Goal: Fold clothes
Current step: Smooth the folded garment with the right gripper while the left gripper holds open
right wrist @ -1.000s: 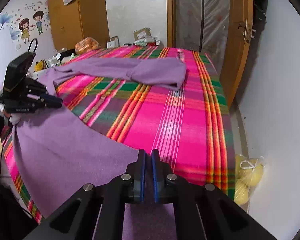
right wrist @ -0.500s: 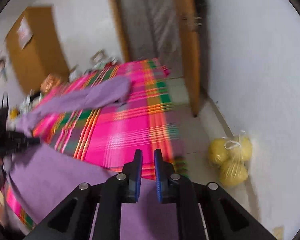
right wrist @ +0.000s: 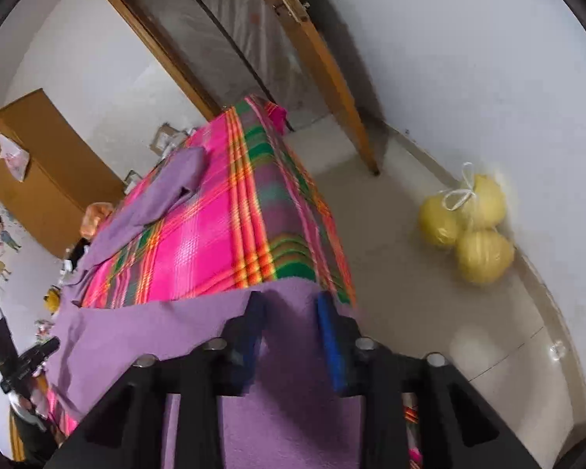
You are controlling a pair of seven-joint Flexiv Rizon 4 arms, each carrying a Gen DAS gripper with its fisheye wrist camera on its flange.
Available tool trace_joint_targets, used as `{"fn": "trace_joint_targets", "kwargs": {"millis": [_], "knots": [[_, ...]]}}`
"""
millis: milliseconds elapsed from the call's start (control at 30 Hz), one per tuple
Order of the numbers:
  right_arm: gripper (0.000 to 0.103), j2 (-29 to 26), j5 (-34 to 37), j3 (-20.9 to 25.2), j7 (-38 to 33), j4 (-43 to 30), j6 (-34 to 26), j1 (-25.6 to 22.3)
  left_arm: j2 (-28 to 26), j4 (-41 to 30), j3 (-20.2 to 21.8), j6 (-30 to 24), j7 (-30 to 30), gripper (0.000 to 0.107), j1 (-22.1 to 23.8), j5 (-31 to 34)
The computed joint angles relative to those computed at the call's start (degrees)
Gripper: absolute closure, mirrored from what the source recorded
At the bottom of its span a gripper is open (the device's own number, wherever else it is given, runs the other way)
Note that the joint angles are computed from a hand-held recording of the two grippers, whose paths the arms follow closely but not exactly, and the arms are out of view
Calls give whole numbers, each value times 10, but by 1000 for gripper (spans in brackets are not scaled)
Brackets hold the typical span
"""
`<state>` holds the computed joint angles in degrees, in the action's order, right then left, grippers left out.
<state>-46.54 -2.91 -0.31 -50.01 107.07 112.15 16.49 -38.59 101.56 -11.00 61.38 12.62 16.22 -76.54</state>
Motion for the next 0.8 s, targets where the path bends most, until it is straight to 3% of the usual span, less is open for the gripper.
{"fn": "trace_joint_targets", "kwargs": {"millis": [33, 67, 300, 433, 500, 633, 733, 800], "knots": [[96, 0, 8, -9, -1, 2, 7, 9, 3, 7, 0, -1, -1, 98, 3, -6], [97, 1, 13, -15, -2, 2, 10, 15, 6, 13, 2, -1, -2, 98, 5, -13], [97, 8, 27, -39, -16, -10, 4, 38, 13, 40, 15, -1, 13, 98, -6, -25], [94, 15, 97, -177, 3, 14, -61, 167, 18, 57, 15, -1, 32, 100, -12, -35], [93, 10, 124, -238, 14, 38, -47, 229, 23, 65, 16, -12, 40, 101, -12, -39], [91, -6, 168, -274, -32, 72, 44, 311, 36, 83, 19, -26, 76, 95, -21, -61], [91, -26, 187, -298, -67, 67, 7, 359, 45, 95, 31, -71, 67, 95, -20, -33], [91, -63, 226, -348, -75, 70, 16, 416, 53, 112, 30, -65, 103, 94, -26, -53]]}}
